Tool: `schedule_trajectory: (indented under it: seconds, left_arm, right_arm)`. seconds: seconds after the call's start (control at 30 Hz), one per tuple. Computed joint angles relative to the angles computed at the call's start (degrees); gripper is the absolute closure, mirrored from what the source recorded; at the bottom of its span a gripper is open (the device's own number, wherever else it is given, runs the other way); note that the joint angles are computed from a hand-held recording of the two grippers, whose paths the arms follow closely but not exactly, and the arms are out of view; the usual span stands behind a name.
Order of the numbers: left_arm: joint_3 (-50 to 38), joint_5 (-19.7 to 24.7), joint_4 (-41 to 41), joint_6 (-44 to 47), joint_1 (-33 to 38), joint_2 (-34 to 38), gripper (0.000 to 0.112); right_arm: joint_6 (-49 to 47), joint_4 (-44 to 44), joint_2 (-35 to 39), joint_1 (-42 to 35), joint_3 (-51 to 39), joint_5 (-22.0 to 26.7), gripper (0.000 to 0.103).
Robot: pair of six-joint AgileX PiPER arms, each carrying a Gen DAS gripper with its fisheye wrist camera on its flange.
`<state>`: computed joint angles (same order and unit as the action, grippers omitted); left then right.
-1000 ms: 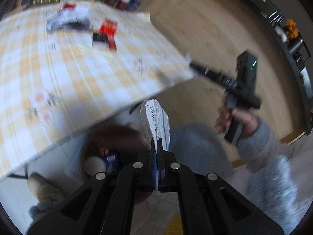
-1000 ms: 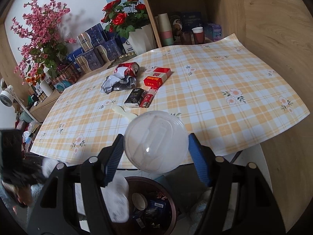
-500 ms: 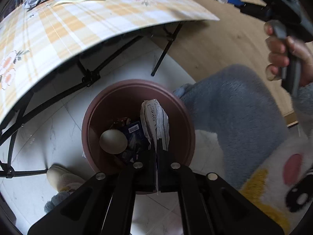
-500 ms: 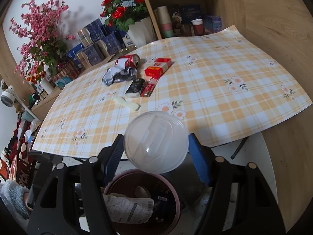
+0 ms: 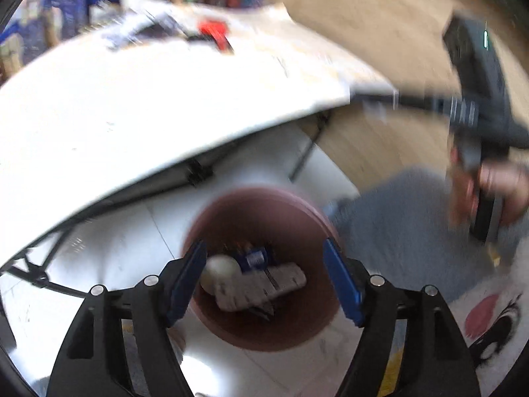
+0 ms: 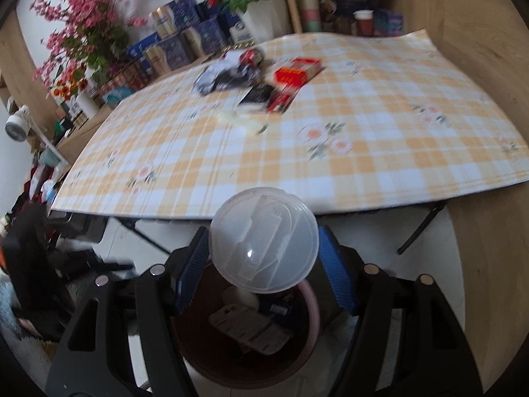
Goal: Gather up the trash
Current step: 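Carry the paper sheet and dome lid over the brown bin and open both tools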
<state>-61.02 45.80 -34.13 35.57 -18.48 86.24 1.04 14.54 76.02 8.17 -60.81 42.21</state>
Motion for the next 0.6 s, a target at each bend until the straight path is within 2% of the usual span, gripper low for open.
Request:
schedule_trajectory:
  seconds: [0.13, 0.23, 0.37, 0.5, 0.6]
  left_arm:
    - [4.0, -8.0, 3.2, -5.1, 0.5, -5.6, 0.038]
    - [6.4, -11.8, 5.5, -11.0, 1.2, -8.3, 0.035]
    - [7.0, -13.4, 11.8, -19.6, 2.3, -10.4, 0.023]
    - [8.2, -14.7, 13.2, -23.8, 4.9, -11.4, 0.019]
    - [8.4, -14.1, 14.2, -25.4, 5.9, -11.6, 0.018]
  right_arm:
    - [1.6, -1.2, 1.3, 4.7, 1.6, -0.5, 0.036]
    - [2.0, -1.5, 2.7, 7.6, 2.1, -0.8, 0.036]
    - [2.5, -3.2, 4.9, 10.6, 1.7, -0.1, 0.036]
    - [3.3, -4.2, 6.1, 11.9, 1.7, 0.4, 0.036]
    - [4.6, -5.7, 6.4, 12.6, 2.4, 0.5, 0.036]
